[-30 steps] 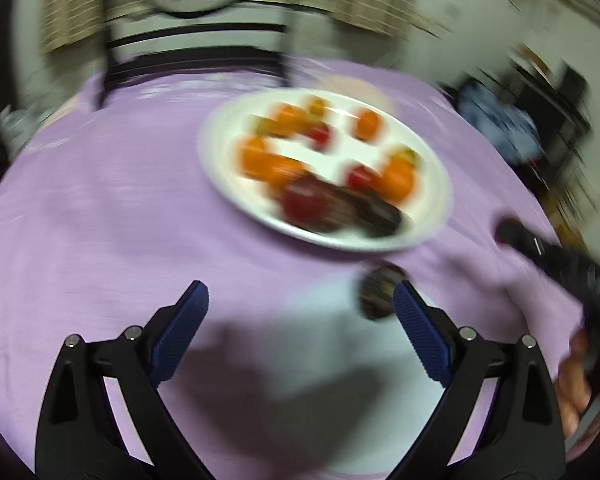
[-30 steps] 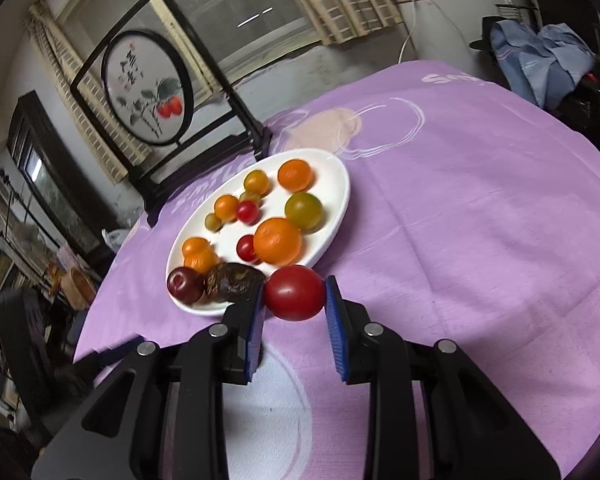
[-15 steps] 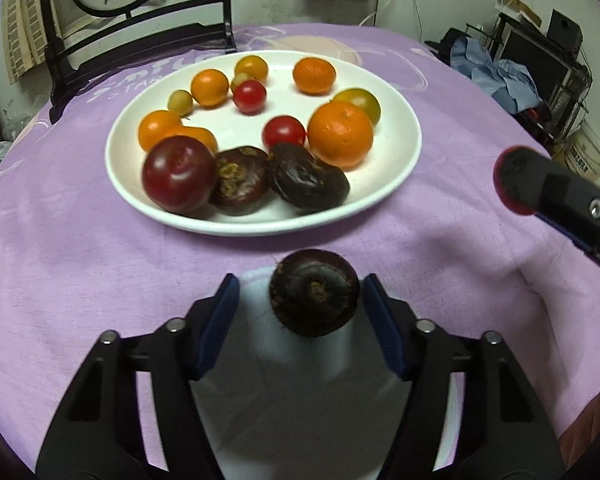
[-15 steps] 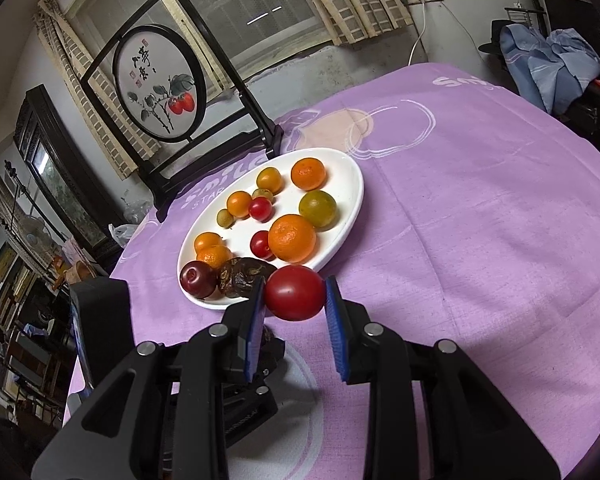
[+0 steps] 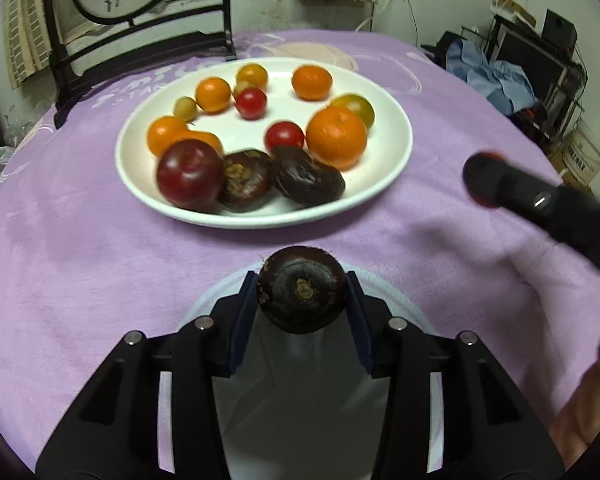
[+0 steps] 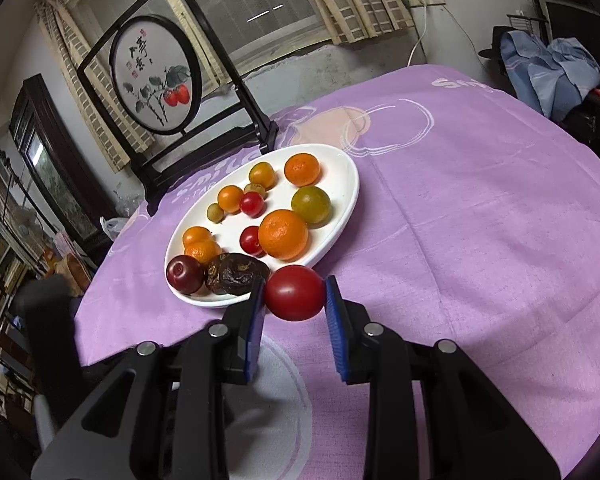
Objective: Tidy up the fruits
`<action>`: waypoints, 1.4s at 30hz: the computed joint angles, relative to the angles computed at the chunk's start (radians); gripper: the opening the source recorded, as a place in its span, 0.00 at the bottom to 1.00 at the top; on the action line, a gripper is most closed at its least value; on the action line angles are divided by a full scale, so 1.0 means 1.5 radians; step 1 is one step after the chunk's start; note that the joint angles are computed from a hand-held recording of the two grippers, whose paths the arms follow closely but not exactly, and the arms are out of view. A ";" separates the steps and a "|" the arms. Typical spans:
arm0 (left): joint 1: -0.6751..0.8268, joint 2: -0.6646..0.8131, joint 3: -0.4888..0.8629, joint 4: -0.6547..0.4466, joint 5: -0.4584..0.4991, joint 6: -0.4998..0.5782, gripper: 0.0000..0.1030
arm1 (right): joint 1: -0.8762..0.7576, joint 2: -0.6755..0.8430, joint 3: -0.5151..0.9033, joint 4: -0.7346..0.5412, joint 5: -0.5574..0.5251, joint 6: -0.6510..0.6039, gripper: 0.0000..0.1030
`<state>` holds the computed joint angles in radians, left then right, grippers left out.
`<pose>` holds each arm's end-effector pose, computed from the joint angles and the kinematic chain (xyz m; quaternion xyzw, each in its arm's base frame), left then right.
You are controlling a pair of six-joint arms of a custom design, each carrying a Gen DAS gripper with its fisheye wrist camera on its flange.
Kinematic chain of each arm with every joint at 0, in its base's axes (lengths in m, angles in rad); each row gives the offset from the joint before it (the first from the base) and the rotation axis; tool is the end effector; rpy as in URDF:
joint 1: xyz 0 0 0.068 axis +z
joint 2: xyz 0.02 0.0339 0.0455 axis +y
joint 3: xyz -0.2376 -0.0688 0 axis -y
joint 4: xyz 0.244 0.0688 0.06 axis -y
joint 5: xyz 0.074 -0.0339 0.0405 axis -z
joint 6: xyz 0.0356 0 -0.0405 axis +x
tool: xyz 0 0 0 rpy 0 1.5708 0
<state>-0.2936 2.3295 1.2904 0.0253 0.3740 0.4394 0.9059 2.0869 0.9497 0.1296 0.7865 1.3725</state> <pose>0.3940 -0.1327 0.0151 0.3863 0.8637 -0.1586 0.2824 0.2340 0.2577 0.0401 0.3087 0.8386 0.0792 0.4417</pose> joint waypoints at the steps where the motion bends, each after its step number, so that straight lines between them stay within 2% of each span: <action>1: 0.005 -0.010 -0.010 0.006 0.007 -0.002 0.43 | 0.000 0.004 0.003 0.004 -0.002 -0.008 0.29; 8: 0.038 -0.082 -0.077 0.057 0.039 -0.011 0.43 | 0.006 0.022 0.026 0.043 0.018 -0.096 0.29; 12: 0.056 -0.095 -0.033 0.057 0.069 -0.045 0.43 | -0.031 0.014 0.042 0.073 0.026 -0.173 0.29; 14: 0.056 -0.075 0.020 0.049 0.064 -0.080 0.43 | -0.066 0.026 0.062 0.092 0.010 -0.212 0.29; 18: 0.041 0.039 0.220 -0.021 0.031 -0.135 0.43 | -0.129 0.074 0.128 0.095 -0.037 -0.274 0.29; 22: 0.028 0.140 0.383 -0.104 0.001 -0.152 0.43 | -0.179 0.128 0.194 0.065 -0.105 -0.310 0.30; 24: 0.023 0.161 0.416 -0.123 -0.012 -0.148 0.47 | -0.184 0.128 0.198 0.053 -0.122 -0.317 0.35; 25: 0.022 0.153 0.399 -0.104 -0.022 -0.143 0.62 | -0.182 0.123 0.198 0.040 -0.117 -0.313 0.49; 26: 0.020 0.132 0.360 -0.066 -0.040 -0.141 0.70 | -0.175 0.113 0.189 0.036 -0.099 -0.305 0.62; 28: 0.019 0.094 0.292 0.000 -0.073 -0.147 0.82 | -0.164 0.092 0.164 0.047 -0.085 -0.309 0.67; 30: 0.027 0.060 0.254 0.013 -0.069 -0.142 0.89 | -0.151 0.071 0.159 0.004 -0.090 -0.306 0.72; 32: 0.039 0.028 0.213 0.022 -0.055 -0.132 0.91 | -0.127 0.054 0.150 -0.032 -0.092 -0.300 0.89; 34: 0.049 -0.001 0.165 0.037 -0.055 -0.111 0.93 | -0.096 0.043 0.132 -0.037 -0.077 -0.295 0.96; 38: 0.091 -0.055 0.043 0.077 -0.018 -0.064 0.94 | -0.012 0.044 0.111 -0.067 -0.051 -0.269 0.97; 42: 0.138 -0.092 -0.054 0.102 0.005 -0.021 0.94 | 0.069 0.081 0.159 -0.170 -0.005 -0.219 0.98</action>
<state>-0.0867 2.1920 1.2100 0.1786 0.3818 0.4085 1.0089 2.2086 1.1885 -0.1255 0.7793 1.0434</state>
